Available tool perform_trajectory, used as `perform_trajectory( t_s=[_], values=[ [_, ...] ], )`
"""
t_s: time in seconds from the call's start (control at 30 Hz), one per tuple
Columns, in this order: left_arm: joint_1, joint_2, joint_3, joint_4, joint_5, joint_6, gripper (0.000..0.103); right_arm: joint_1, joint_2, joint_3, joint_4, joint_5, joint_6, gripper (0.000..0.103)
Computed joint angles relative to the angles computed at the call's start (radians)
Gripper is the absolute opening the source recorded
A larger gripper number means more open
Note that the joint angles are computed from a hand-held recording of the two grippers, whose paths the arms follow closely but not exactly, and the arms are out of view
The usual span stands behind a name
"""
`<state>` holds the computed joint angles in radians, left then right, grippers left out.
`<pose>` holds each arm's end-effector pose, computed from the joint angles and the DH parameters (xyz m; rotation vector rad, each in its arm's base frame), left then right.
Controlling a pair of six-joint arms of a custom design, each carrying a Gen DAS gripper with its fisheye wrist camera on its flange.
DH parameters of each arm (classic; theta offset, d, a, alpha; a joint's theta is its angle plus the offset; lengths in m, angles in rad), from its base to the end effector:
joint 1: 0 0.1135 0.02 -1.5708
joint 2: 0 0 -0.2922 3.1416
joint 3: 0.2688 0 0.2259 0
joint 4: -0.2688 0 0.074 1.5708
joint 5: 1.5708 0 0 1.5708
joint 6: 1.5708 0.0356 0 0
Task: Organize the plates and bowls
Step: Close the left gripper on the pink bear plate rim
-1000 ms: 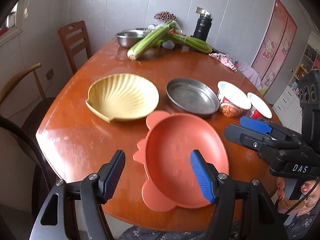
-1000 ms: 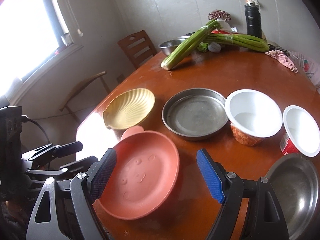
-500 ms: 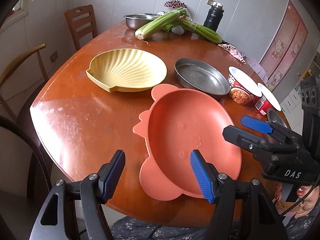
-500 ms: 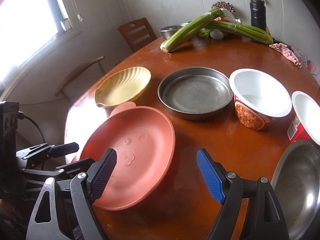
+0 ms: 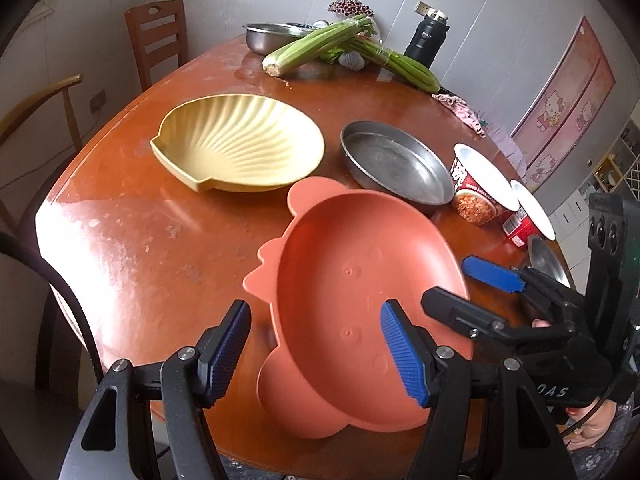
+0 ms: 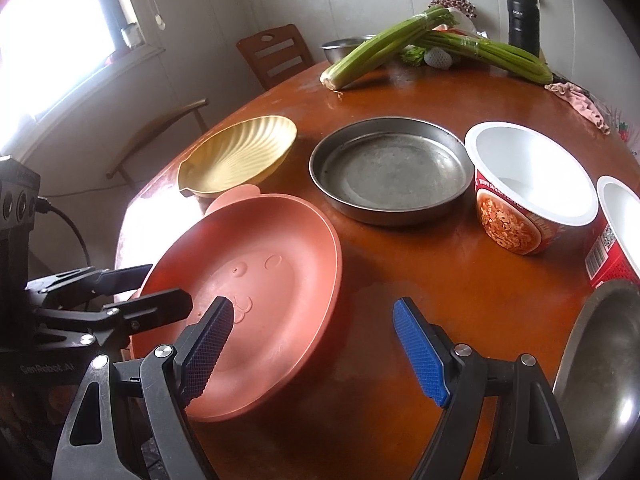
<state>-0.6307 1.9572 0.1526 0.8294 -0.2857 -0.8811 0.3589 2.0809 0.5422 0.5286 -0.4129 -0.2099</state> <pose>0.1664 -0.1091 0.0689 -0.4227 2.4725 -0.2653 0.2631 0.1139 0.0625 -0.8643 2.4079 0.5881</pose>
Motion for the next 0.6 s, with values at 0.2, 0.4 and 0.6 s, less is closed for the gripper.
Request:
perform_trajectory(
  t_s=[0.2,0.4,0.6],
  values=[
    [0.026,0.041,-0.007,0.070,0.040,0.011,0.050,0.024,0.019,-0.004,0.024,0.030,-0.020,0.067],
    [0.036,0.074,-0.013,0.119,0.053,0.010,0.044,0.046,0.024,-0.016,0.044,0.034,-0.038,0.064],
    [0.017,0.072,0.007,0.097,0.050,0.016,0.044,0.068,0.014,-0.039,0.062,0.044,-0.044,0.064]
  ],
)
